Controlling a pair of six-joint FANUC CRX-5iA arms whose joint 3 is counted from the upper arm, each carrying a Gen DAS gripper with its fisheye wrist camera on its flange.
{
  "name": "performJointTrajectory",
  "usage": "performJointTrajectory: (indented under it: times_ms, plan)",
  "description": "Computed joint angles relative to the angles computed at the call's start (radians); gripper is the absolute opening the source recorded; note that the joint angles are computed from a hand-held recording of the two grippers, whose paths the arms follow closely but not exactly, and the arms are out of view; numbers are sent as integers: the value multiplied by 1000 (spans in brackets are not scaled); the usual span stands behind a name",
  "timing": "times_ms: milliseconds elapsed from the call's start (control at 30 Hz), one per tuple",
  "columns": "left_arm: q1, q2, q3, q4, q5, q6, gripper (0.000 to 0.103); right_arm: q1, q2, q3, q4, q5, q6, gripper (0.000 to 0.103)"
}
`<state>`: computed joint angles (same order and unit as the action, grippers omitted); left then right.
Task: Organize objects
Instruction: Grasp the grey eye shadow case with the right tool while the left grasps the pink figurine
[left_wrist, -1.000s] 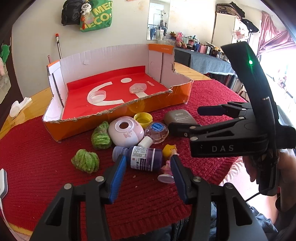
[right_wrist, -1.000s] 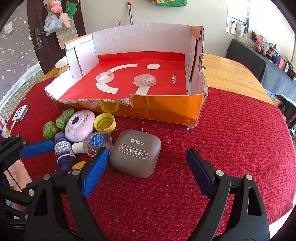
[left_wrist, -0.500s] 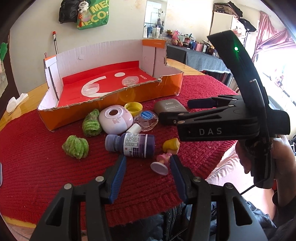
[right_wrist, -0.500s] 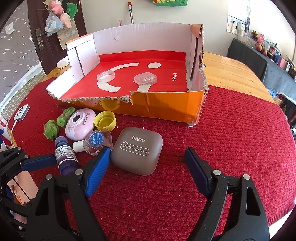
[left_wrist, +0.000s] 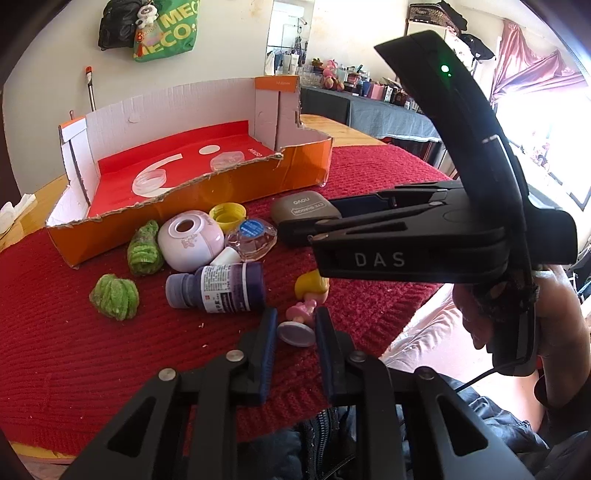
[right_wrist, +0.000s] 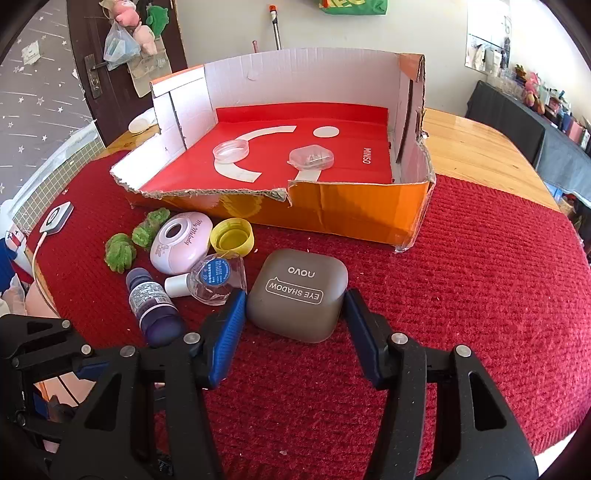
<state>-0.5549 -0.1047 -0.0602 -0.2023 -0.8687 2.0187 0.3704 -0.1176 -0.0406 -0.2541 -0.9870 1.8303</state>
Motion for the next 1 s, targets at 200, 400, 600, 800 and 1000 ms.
performJointTrajectory:
  times_ms: [200, 400, 600, 800, 1000]
  plan:
    - [1, -26, -17, -10, 25, 2, 22, -16, -7, 10, -23, -3, 3, 52]
    - [-3, -42, -17, -37, 29, 12, 21, -18, -17, 22, -46, -8, 17, 51]
    - [19, -72, -39, -19, 55, 3, 21, -27, -19, 41, -83, -24, 39, 21]
    - [29, -67, -40, -1, 45, -4, 21, -9, -20, 36, -52, -16, 23, 21]
    - [23, -71, -39, -17, 47, 11, 21, 29, -44, -18, 41, 46, -53, 21]
